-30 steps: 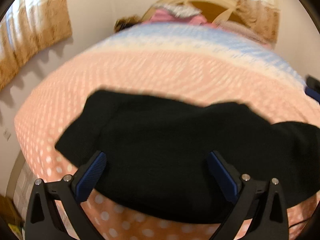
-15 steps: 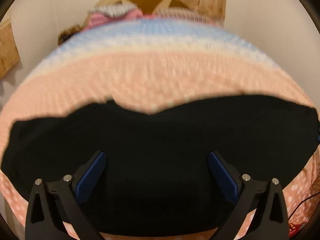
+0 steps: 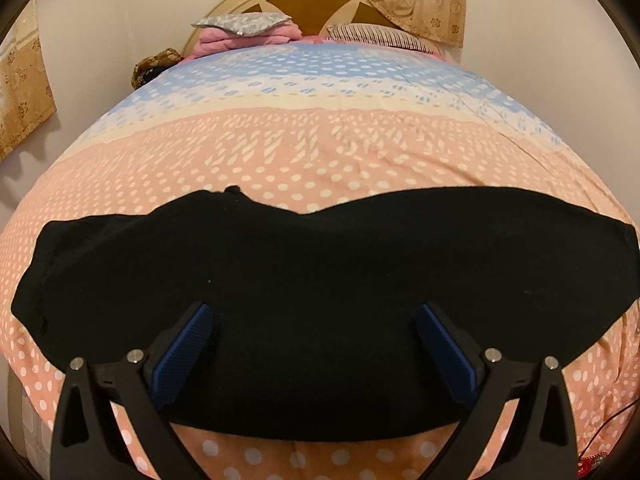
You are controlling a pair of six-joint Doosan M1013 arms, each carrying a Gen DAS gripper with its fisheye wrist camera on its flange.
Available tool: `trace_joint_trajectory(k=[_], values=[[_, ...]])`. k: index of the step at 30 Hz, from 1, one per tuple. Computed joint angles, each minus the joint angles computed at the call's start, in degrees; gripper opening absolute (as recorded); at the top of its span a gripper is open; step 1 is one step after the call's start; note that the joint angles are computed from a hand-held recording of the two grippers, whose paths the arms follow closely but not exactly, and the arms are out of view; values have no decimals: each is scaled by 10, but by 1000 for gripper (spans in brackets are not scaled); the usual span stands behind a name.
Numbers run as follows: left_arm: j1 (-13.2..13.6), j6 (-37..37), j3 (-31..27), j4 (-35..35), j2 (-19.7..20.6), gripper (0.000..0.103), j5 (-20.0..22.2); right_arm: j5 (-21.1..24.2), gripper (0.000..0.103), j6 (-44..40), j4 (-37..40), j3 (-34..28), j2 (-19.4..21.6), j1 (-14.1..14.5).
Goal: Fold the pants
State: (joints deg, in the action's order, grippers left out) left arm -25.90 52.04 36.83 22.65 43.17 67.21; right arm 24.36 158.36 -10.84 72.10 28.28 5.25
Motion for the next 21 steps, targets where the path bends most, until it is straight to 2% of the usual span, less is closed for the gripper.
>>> trace_joint_trajectory(k=[2,4,7,10,11,12,13,15,17,19,21], values=[[0,-1,2,0,-2,103,-1,11,47,-91,85,-25,18,-6],[1,-3,0,3,0,103,2,16,49,-134,136,-46,32,-6],[2,-3,-2,-3,2,103,8,25,49,-89,70,-63,43,1],[3,-3,3,-12,2,103,8,6,49,-19,23,-60,44,5],[3,0,3,-15,2,103,9,10,46,-11,10,-65,48,6],[3,3,4,-19,3,103,9,20,37,-12,-5,-68,47,8],[4,3,8,-20,1,103,5,30,7,-43,5,-67,43,8],[5,3,13,-25,-1,103,-3,45,7,-117,55,-83,49,6],[7,5,16,-32,-3,103,-6,65,7,-126,14,-103,52,14],[8,5,16,-32,-5,103,-7,66,7,-140,-32,-115,49,26],[8,2,18,-26,-7,103,-9,67,7,-205,-58,-136,48,44]])
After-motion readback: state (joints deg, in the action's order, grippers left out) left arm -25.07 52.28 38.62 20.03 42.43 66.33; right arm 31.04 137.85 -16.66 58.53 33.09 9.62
